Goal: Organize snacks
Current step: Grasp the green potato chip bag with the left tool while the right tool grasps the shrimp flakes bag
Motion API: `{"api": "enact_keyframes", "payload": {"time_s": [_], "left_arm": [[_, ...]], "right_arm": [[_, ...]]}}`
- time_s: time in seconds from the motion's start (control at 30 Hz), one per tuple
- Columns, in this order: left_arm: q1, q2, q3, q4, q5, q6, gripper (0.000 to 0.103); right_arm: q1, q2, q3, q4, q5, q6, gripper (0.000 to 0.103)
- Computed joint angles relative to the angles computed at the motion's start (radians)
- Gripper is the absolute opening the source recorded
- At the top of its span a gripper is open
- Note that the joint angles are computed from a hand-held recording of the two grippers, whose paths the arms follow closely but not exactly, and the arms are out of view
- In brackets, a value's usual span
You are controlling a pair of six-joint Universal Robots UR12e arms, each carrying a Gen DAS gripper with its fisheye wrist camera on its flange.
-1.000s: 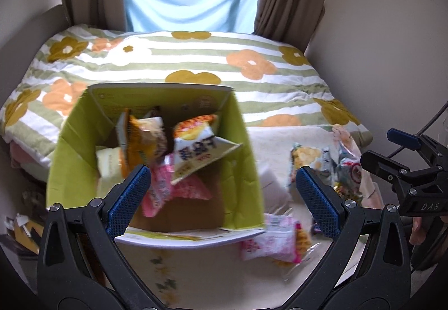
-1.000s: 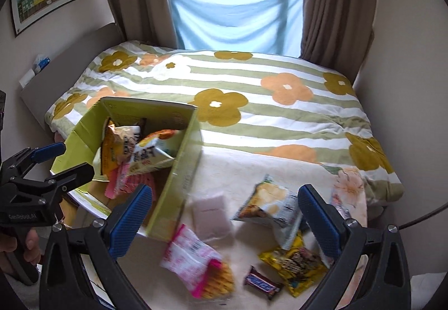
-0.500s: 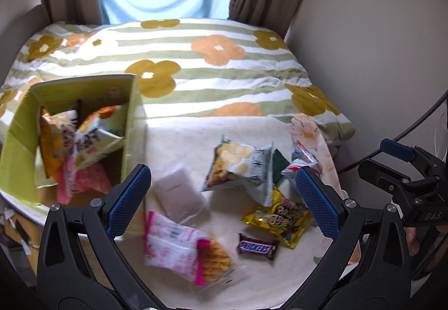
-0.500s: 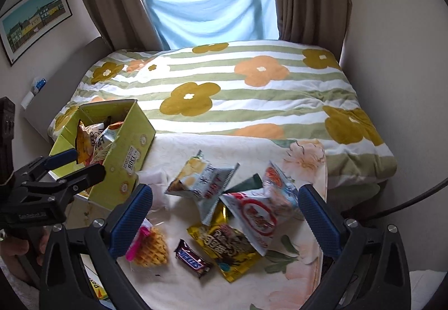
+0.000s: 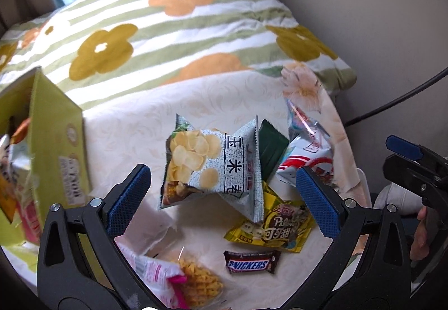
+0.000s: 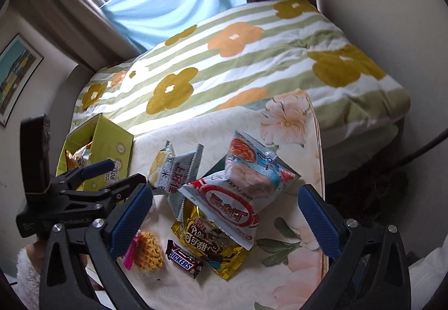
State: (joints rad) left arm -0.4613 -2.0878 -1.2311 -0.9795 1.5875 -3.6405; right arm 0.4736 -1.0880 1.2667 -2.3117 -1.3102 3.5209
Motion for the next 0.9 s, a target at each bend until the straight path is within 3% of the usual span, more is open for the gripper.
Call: {"api": "enact_keyframes", "payload": {"time_s": [0.17,0.43,0.57,0.73,0.9], "left_arm": [[0.018,-0.038,0.022,-0.041,-0.05,0.028,0.103],[0.042,-0.077,0.042,-0.086,-0.132,0.056,0.103],[0.044,-0.081,0.036,-0.055,-0.133,0.052,0.103],[0.061,-0.095,0.031,-0.067,-0.217,0.025,0.103],[0.056,-0.088,0.004,-0.035,-0.199,0.027,0.098]], "right_arm": [[-0.002,0.034,-0.02,0.044,0.017,0.057,0.103],[-0.002,0.066,-0.026,0.037,0.055,0.167,0.103],[-0.006,0.069,-0.019,0.038,0.066,0.212,0.103],[-0.008,0.075,-0.015,0.038,0.082,0.266,0.103],[-0.012,0.081,-0.014,0.028,0.102,0.306,0.103]]}}
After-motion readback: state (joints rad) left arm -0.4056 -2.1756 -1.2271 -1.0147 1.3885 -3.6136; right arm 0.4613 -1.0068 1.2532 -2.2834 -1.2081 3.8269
